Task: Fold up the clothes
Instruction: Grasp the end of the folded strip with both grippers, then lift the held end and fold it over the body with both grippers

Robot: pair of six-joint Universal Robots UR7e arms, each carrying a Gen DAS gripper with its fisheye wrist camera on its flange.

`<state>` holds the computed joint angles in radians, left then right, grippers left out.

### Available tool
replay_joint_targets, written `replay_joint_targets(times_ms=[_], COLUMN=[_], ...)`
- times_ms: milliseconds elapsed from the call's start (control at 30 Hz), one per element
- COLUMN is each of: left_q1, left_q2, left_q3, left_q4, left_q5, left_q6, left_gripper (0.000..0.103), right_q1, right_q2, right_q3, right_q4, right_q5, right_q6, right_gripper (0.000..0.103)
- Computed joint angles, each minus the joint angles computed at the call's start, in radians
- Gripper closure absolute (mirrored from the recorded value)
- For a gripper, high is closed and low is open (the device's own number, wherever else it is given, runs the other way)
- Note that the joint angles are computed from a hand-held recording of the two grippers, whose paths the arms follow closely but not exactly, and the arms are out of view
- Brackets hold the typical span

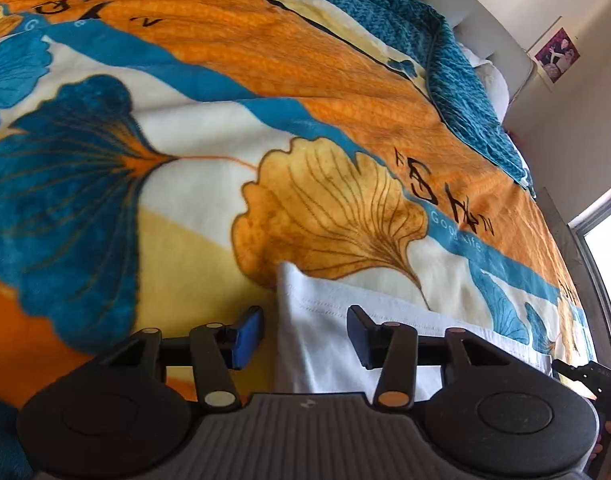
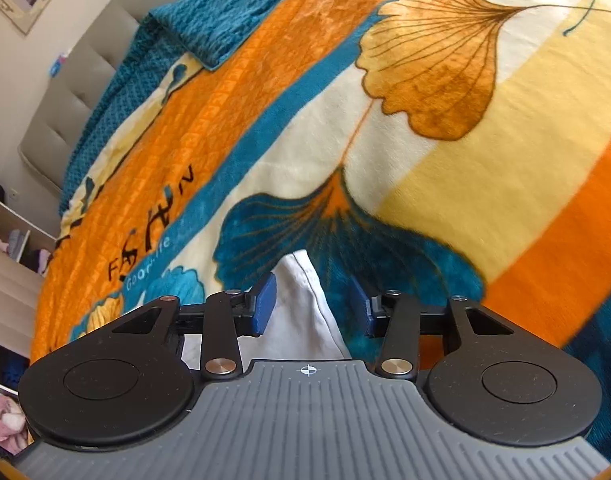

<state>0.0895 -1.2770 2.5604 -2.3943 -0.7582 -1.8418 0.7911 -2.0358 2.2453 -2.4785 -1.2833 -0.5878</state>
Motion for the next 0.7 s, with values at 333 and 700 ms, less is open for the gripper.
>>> replay_joint_targets(times_ms=[333,700], left_q1=[0.009,-0.204], left_q2=[0.057,-0.011], left_q3=[-0.085,-0.197], left_q4=[0.146,0.511], left_q5=[0.033,0.049], left_q6=[0.054,-0.115], left_gripper=[0.101,0.101], right_q1=[0.042,-0.136], right_q2=[-0.016,-0.332], right_q3=[0.01,-0.04], right_q4=[-0.042,0.372], right_q5=[0.007,0.207], right_q6=[-0.087,-0.18], right_gripper=[0.095,0.096])
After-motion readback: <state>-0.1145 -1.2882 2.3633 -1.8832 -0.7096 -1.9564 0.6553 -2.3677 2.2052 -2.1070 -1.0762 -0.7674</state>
